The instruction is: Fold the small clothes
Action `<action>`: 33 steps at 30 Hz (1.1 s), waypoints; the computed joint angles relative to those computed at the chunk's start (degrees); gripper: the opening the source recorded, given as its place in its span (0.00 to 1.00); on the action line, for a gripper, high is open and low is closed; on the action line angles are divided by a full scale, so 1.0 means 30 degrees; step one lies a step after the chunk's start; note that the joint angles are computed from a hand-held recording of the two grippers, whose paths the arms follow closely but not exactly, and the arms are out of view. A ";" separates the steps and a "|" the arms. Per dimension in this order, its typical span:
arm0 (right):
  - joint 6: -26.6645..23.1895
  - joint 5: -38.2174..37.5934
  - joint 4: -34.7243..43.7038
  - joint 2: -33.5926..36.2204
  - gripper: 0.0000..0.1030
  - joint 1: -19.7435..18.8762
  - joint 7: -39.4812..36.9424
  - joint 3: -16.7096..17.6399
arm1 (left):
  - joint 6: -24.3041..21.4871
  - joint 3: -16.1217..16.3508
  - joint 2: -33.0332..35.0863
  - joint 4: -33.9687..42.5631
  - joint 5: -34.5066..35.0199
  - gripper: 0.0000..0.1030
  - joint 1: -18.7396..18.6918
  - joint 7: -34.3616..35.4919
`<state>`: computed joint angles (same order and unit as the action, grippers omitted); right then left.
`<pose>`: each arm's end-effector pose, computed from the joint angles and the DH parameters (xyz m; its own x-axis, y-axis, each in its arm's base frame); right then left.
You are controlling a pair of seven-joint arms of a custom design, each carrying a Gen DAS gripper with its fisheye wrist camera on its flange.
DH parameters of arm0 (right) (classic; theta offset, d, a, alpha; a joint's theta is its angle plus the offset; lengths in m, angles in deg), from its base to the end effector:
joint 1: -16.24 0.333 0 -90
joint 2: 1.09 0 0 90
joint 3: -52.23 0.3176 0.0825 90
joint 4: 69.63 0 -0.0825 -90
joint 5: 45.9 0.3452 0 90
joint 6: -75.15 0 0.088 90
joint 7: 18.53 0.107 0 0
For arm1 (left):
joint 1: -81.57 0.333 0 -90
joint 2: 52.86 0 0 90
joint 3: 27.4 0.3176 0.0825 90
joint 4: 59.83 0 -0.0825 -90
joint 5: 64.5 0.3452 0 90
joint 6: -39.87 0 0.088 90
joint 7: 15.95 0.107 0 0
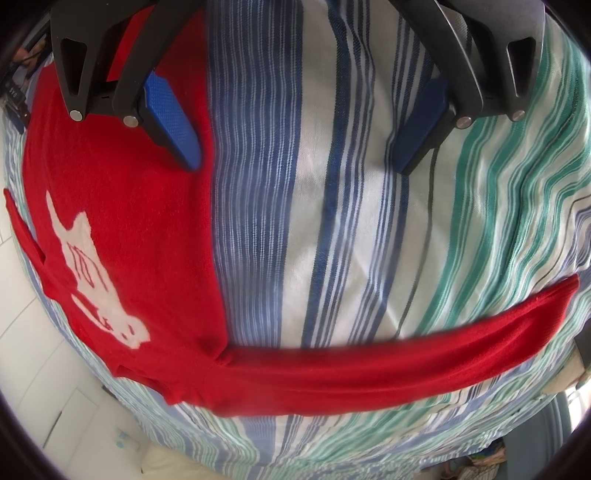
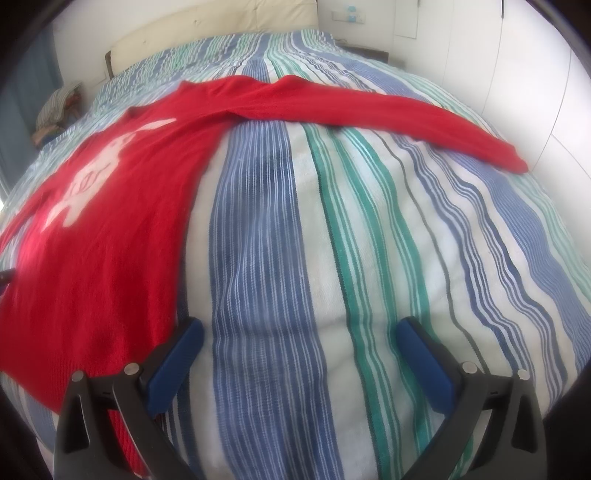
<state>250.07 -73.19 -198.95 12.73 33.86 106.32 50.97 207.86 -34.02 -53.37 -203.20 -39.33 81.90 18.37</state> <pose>0.5206 0.1906 0.3450 0.1510 -0.9880 -0.0320 -0.8372 -0.1106 -0.5355 0.4683 -0.0790 0.3627 0.3989 -0.9032 0.1587 -0.8004 -0.4274 -0.4204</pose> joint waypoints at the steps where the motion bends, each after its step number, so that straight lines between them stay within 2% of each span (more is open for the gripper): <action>1: 0.0000 0.0003 0.0000 0.0000 1.00 0.0003 -0.0002 -0.0003 | 0.0000 0.0001 0.0000 0.0000 0.0000 0.99 -0.0001 0.0000; 33: -0.0009 -0.0199 -0.0004 -0.0022 1.00 0.0086 0.0222 -0.0081 | -0.0104 0.0035 0.0059 0.0123 -0.0002 0.99 -0.0069 -0.0011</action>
